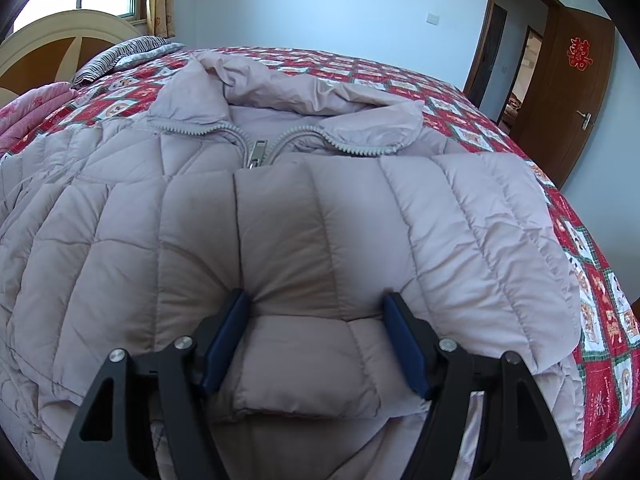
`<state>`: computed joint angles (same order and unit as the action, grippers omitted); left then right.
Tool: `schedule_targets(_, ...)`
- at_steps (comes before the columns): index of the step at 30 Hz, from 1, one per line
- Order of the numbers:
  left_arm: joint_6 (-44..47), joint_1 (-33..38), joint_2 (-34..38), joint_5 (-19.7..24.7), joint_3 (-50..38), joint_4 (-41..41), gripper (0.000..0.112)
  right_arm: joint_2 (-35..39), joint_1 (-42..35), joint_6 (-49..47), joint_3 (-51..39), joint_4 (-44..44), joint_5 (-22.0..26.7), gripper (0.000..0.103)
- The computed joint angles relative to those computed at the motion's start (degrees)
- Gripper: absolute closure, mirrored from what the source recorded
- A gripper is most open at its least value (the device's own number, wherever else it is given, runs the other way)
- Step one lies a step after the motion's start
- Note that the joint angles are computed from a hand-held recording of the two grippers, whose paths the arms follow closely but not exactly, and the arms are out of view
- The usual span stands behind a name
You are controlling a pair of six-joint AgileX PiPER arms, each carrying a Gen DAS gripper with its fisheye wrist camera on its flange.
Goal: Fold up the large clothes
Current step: 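Grasp the other sleeve cuff with the left tool and lift it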
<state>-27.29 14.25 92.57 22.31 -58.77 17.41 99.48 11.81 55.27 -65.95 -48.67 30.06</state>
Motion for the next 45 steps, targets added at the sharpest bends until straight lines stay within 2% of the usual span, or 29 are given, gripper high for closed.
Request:
schedule_targets(4,-0.6,-1.8,1.8,-1.5,-1.8,0.4,0.012,0.0,0.0,0.2,0.0,-0.2,0.0,0.03)
schedule_targets(5,1.3,-2.2,2.0,-2.4,-1.9,-0.9,0.029,0.0,0.0,0.2,0.0,-0.2,0.0,0.03)
schedule_targets(6,5.6,-2.7,2.4,-3.0,-2.2,-4.2,0.069,0.0,0.0,0.1,0.0,-0.1,0.0,0.03)
schedule_targets(7,9.5,-3.3,3.3,-2.0,-3.3,-6.6,0.088,0.0,0.1,0.3,0.1,-0.2,0.0,0.03)
schedule_targets(8,11.1,-3.9,3.8,-1.1,-4.1,-7.2,0.103,0.0,0.0,0.3,0.0,-0.3,0.0,0.03)
schedule_targets(9,10.3,-4.6,3.5,-1.3,-4.1,-5.7,0.107,0.0,0.1,0.3,0.1,-0.3,0.0,0.03)
schedule_targets(12,2.9,-6.6,1.4,-1.0,-4.4,3.1,0.108,-0.2,0.2,0.1,0.0,-0.1,0.5,0.03)
schedule_targets(14,1.0,-6.9,-0.3,-0.3,-5.5,5.6,0.109,-1.2,-0.6,-2.9,0.3,2.8,-0.4,0.03)
schedule_targets(17,-4.4,-9.3,-2.9,2.0,-7.9,13.9,0.109,-4.6,-2.0,-8.5,2.2,8.0,-1.8,0.03)
schedule_targets(19,-8.6,-12.9,-4.0,4.6,-10.0,20.8,0.109,-7.0,-1.8,-8.4,4.0,7.3,-2.1,0.03)
schedule_targets(20,-8.6,-14.6,-4.2,5.8,-11.3,21.4,0.109,-8.5,-1.7,-7.6,5.0,6.4,-2.3,0.03)
schedule_targets(27,-2.5,-30.0,-1.6,10.5,-22.7,15.2,0.109,-13.3,-2.6,-3.9,9.5,0.9,-1.9,0.03)
schedule_targets(32,-2.2,-41.7,6.4,13.4,-33.3,15.3,0.109,-15.5,-5.9,-2.0,13.0,0.1,-4.0,0.03)
schedule_targets(38,-1.2,-50.2,16.8,18.4,-45.4,14.2,0.109,-15.4,-9.5,-4.6,15.5,4.8,-8.8,0.029)
schedule_targets(42,0.4,-53.8,23.1,21.2,-53.1,13.0,0.109,-15.1,-11.8,-10.4,16.1,11.9,-11.6,0.028)
schedule_targets(45,2.2,-55.9,26.7,22.8,-57.9,11.5,0.109,-15.2,-12.5,-12.4,16.5,14.0,-12.5,0.027)
